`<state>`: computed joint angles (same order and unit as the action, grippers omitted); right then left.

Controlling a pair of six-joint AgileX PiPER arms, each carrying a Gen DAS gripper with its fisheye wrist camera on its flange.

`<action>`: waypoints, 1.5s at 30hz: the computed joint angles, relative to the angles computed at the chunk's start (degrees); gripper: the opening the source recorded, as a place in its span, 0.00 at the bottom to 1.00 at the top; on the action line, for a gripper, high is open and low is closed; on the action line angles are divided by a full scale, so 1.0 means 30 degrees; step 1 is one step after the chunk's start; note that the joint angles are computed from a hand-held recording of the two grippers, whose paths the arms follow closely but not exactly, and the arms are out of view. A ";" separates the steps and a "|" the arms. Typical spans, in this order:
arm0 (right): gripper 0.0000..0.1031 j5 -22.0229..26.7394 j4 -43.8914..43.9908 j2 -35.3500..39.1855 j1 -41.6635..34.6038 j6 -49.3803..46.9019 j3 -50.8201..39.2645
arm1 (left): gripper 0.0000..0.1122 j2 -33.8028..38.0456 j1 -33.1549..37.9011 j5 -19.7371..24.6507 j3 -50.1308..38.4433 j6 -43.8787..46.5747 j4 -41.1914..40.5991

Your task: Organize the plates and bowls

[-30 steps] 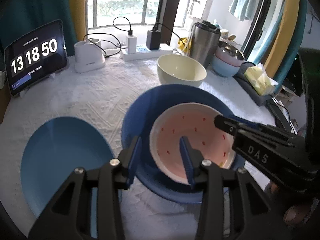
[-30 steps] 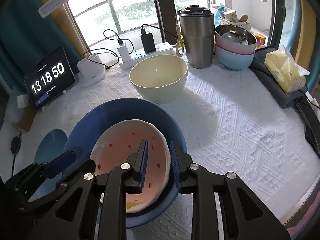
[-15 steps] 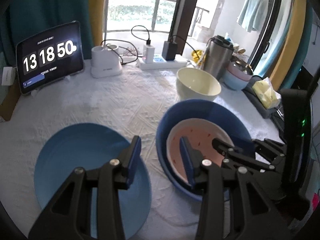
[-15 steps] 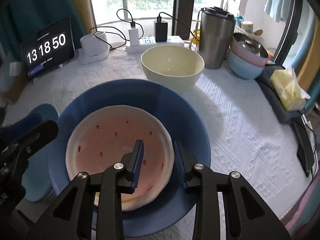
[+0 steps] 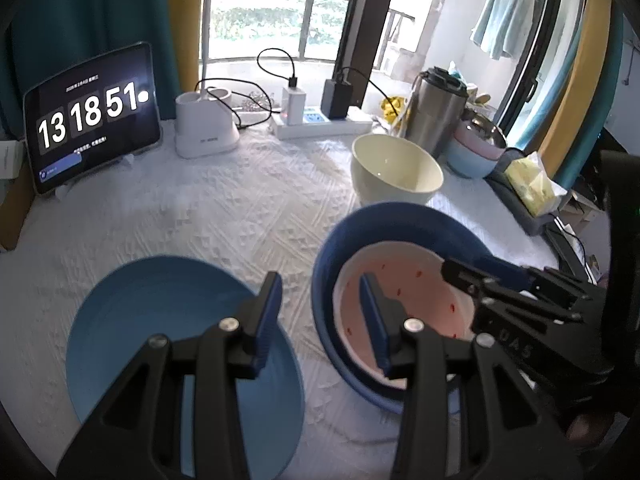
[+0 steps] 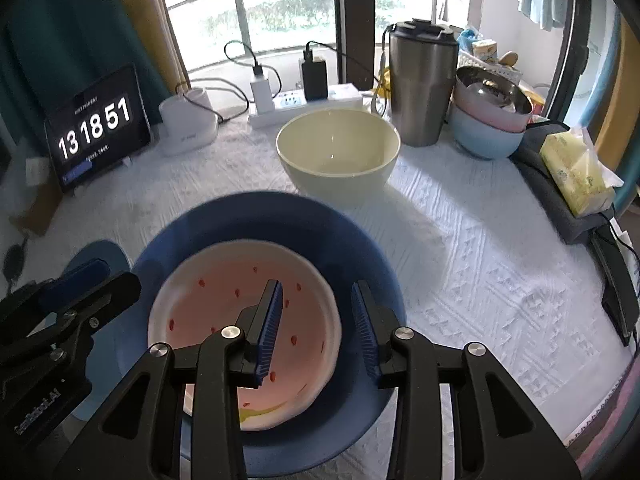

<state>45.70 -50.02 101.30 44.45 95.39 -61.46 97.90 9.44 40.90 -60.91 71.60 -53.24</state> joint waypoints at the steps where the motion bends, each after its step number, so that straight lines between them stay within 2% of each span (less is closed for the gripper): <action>1: 0.37 -0.0050 -0.0092 -0.0153 -0.0042 0.0065 0.0083 | 0.37 0.0006 -0.0060 -0.0018 -0.0070 -0.0121 0.0052; 16: 0.37 -0.1011 -0.0797 -0.1918 -0.1033 0.0410 0.1295 | 0.37 0.0090 -0.0913 -0.0349 -0.1039 -0.1844 0.0917; 26: 0.37 -0.1692 -0.0704 -0.2521 -0.1974 -0.0498 0.1401 | 0.38 0.0352 -0.1806 -0.0553 -0.2008 -0.3304 0.1698; 45: 0.37 -0.4415 0.0282 -0.2965 -0.5342 -0.3519 0.1326 | 0.38 0.1894 -0.4444 -0.0988 -0.5112 -0.6804 0.4085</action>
<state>32.46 -49.18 92.41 28.42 84.83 -57.48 103.58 -3.89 37.93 -76.25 51.19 -40.98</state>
